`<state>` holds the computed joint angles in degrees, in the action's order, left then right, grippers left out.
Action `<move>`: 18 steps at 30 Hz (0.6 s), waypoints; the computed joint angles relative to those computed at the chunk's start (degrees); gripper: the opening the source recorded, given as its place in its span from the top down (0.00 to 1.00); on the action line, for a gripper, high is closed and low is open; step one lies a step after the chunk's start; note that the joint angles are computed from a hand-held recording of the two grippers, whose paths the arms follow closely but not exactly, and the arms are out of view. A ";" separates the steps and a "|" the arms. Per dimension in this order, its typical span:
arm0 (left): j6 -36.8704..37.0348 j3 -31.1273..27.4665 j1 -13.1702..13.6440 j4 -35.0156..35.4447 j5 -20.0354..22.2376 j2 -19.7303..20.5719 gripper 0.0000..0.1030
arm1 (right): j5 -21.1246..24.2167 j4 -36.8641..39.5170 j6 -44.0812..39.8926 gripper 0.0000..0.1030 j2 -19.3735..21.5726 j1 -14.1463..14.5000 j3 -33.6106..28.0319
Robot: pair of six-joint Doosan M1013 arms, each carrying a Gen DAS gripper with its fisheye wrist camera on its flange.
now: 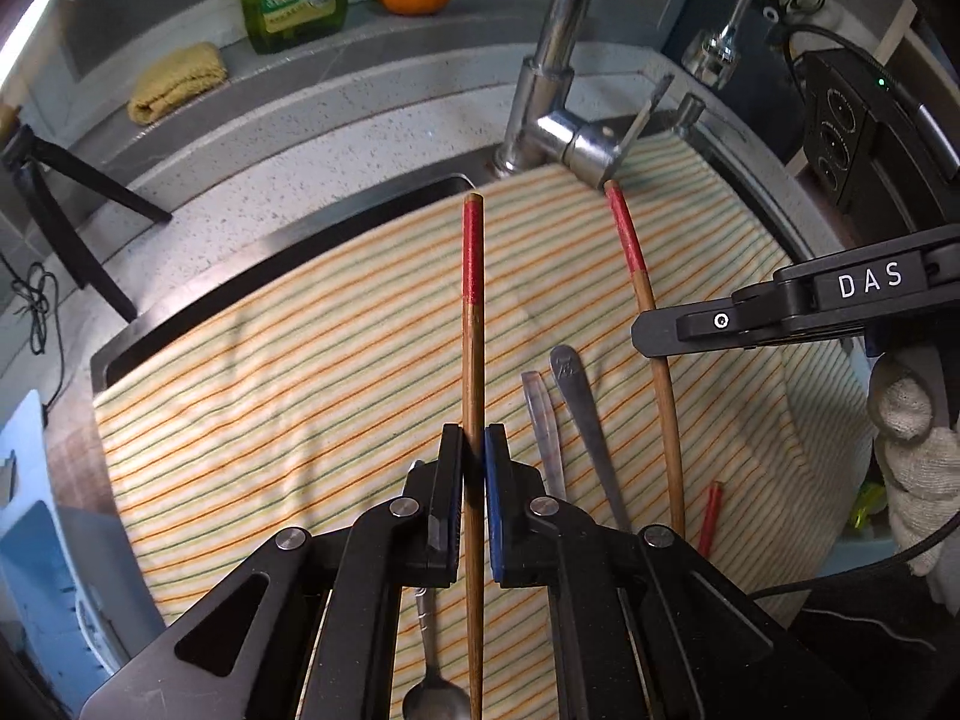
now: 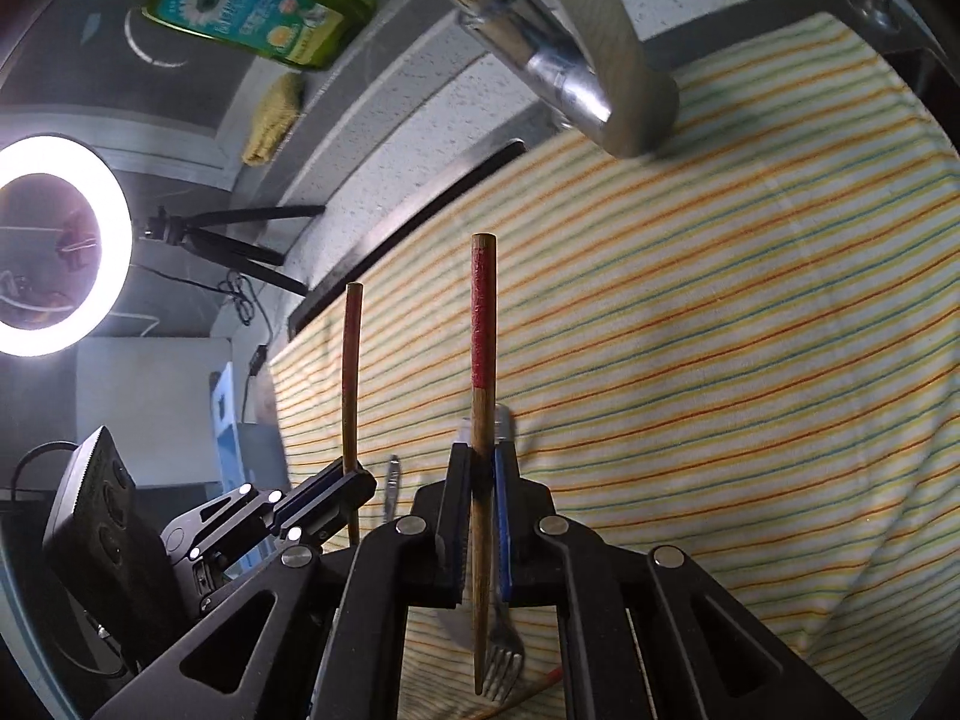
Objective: Organize utensils
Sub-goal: 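Carry both chopsticks over the blue basket with both tools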
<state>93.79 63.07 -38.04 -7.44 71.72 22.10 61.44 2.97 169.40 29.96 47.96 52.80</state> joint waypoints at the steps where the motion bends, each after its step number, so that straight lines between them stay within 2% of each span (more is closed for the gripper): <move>1: -0.31 0.25 0.18 -0.08 -0.46 -0.47 0.95 | -0.17 -0.23 -0.20 0.94 0.09 0.06 -0.47; 9: -2.02 2.46 2.59 -1.40 -3.02 -4.27 0.95 | 0.20 0.54 -3.91 0.94 3.94 0.87 -9.04; 11: -2.86 3.40 2.89 0.53 -3.82 -5.35 0.95 | 0.90 1.26 -5.11 0.94 5.70 1.13 -12.35; 14: -4.28 5.08 4.54 0.30 -4.41 -7.11 0.95 | 3.08 3.02 -7.46 0.94 9.45 1.52 -19.14; 18: -6.14 7.25 6.56 2.13 -4.53 -9.17 0.95 | 8.27 5.11 -9.53 0.94 16.95 2.23 -32.73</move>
<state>87.65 70.32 -31.48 -5.31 67.19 12.93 69.71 8.08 159.87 46.92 50.19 20.07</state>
